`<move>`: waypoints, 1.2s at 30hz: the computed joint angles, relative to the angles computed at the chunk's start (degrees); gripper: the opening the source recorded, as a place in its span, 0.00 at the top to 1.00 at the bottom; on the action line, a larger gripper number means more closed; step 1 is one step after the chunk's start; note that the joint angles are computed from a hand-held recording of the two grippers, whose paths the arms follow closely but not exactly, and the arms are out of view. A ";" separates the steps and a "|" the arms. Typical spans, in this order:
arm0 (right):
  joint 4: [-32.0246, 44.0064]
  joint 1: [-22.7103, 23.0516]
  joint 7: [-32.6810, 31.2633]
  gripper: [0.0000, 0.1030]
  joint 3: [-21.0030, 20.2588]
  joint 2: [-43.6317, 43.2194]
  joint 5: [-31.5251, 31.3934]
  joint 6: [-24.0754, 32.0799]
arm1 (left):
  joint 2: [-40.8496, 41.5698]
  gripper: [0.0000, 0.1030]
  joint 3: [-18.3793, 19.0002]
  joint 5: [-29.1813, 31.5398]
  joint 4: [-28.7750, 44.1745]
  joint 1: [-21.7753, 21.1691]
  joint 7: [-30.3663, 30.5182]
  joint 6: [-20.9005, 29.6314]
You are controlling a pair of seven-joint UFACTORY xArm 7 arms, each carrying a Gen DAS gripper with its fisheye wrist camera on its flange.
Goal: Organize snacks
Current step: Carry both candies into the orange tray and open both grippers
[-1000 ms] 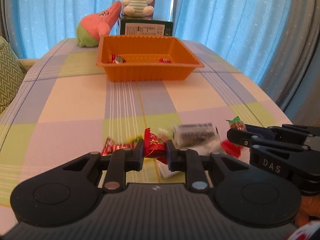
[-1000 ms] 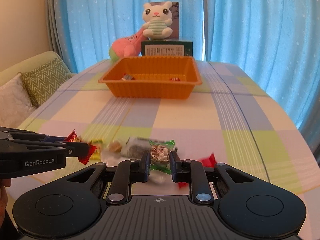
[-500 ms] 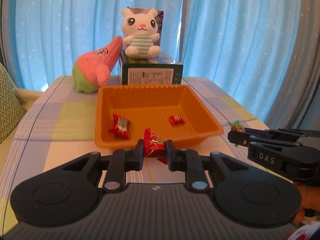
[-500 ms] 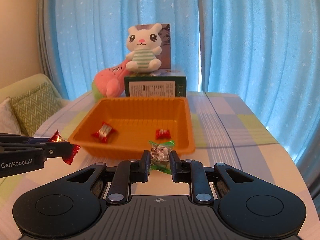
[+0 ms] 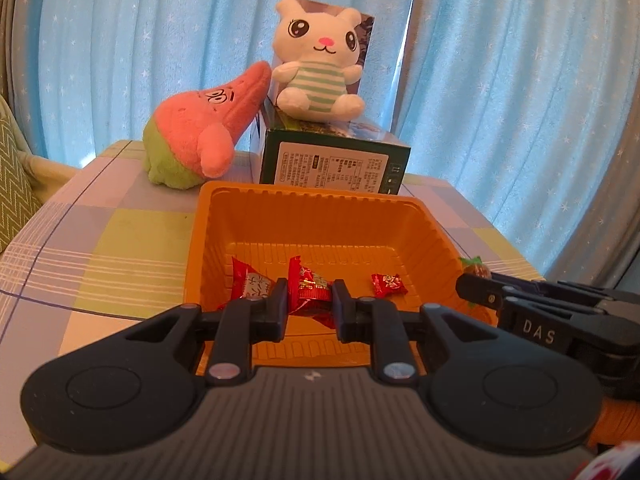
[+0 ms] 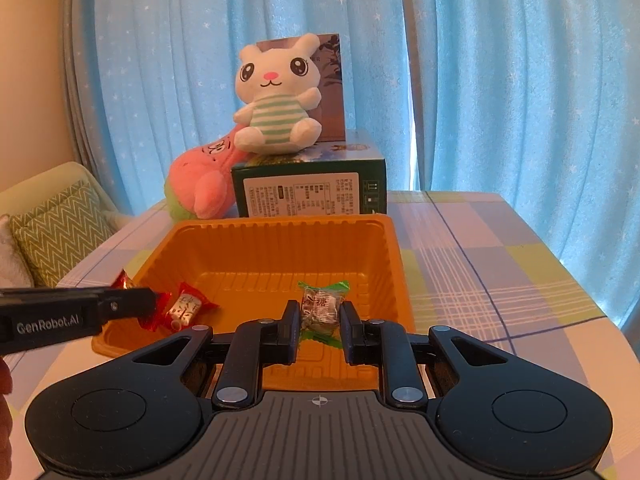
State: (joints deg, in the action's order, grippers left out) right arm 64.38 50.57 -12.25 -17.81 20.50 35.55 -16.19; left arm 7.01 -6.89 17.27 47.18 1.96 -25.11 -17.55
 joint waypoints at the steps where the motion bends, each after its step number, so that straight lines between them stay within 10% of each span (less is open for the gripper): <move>1: 0.63 -1.44 0.53 0.80 1.33 0.39 -0.83 0.10 | 0.61 0.81 -0.43 0.85 0.47 0.65 -0.61 -0.13; 19: 1.68 -8.59 8.86 0.79 7.22 1.85 -10.25 0.06 | 1.27 0.65 4.65 -15.75 -0.12 -6.49 13.31 -0.60; 24: 1.47 -16.28 12.41 0.79 14.76 1.84 -15.32 -1.35 | 1.25 0.63 4.27 -16.24 -0.29 -6.20 13.80 -0.54; 36: -0.90 -13.06 11.92 0.66 10.95 0.31 -7.21 -6.25 | 0.82 0.60 4.55 -18.06 -1.20 -7.06 15.66 -1.65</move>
State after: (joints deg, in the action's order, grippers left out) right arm 63.48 37.51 -0.33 -6.85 20.81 28.34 -22.44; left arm 7.82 -2.34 -0.79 45.98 -5.10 -9.45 -19.20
